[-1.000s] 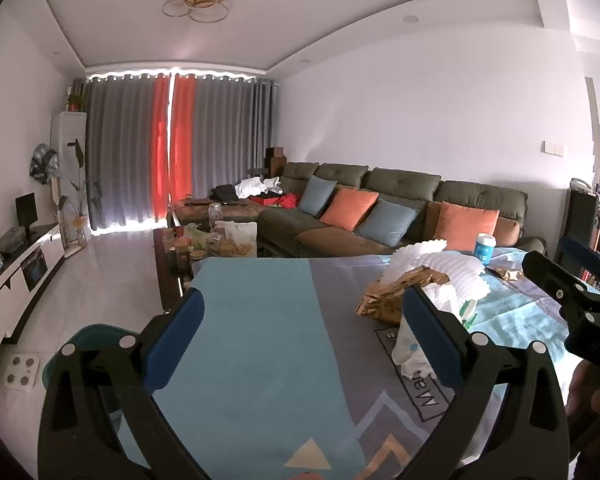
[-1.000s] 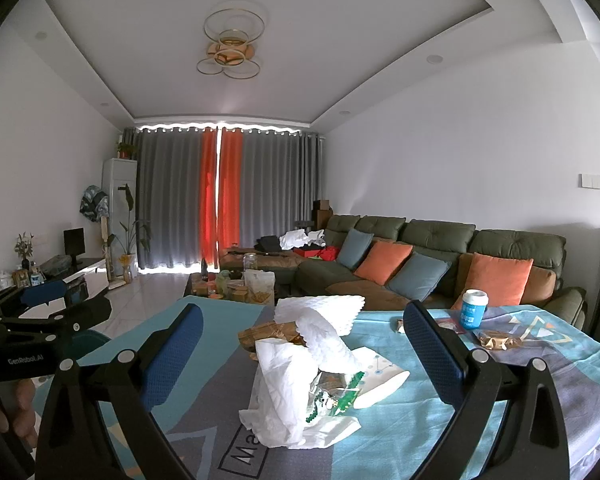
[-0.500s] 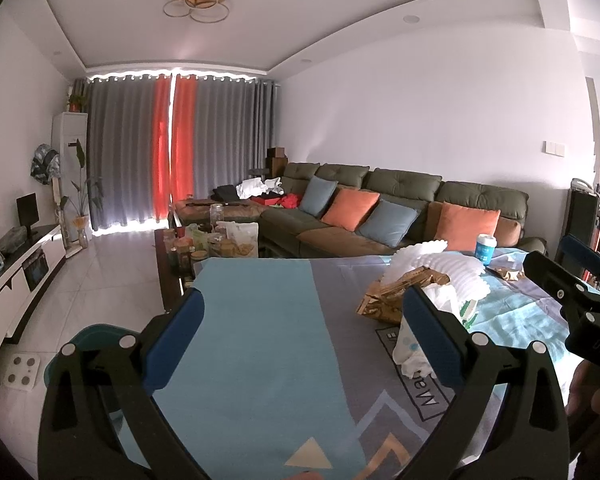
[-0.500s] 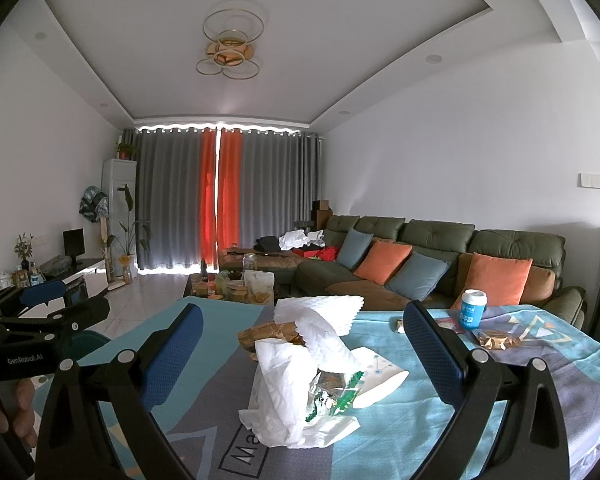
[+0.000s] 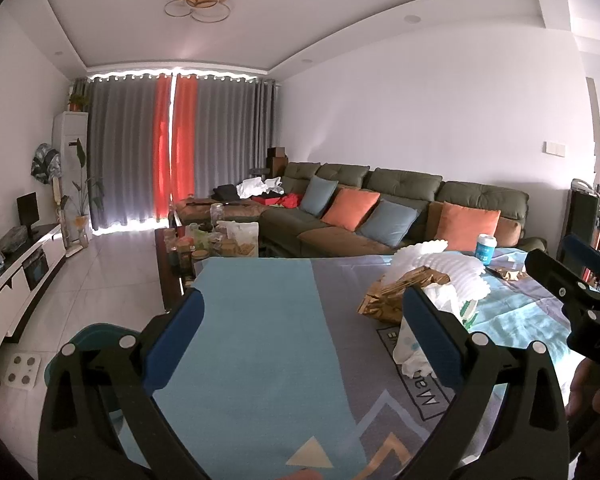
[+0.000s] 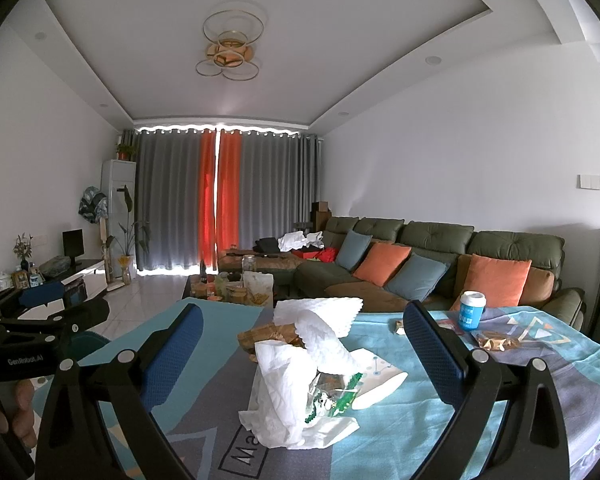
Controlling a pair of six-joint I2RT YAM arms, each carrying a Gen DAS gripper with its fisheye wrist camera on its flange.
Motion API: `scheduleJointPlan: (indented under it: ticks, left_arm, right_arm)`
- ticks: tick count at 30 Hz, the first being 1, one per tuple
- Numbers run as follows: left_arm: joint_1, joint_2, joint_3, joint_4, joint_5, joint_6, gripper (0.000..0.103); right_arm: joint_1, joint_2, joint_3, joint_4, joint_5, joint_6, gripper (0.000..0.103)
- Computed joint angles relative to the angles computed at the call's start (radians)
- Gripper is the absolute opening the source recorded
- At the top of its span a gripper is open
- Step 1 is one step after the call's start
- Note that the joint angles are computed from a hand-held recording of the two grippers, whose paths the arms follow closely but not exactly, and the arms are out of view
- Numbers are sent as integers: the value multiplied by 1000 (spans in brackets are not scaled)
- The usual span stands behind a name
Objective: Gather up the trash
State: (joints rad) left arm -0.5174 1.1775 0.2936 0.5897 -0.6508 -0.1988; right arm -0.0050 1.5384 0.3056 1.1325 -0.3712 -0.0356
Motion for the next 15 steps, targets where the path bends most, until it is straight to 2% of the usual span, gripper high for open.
scheduleJointPlan:
  ticks: [15]
  left_arm:
    - [6,-1,-9,10,-2,4,98]
  right_arm:
    - [-2,-5,0,-4,-4,0,97]
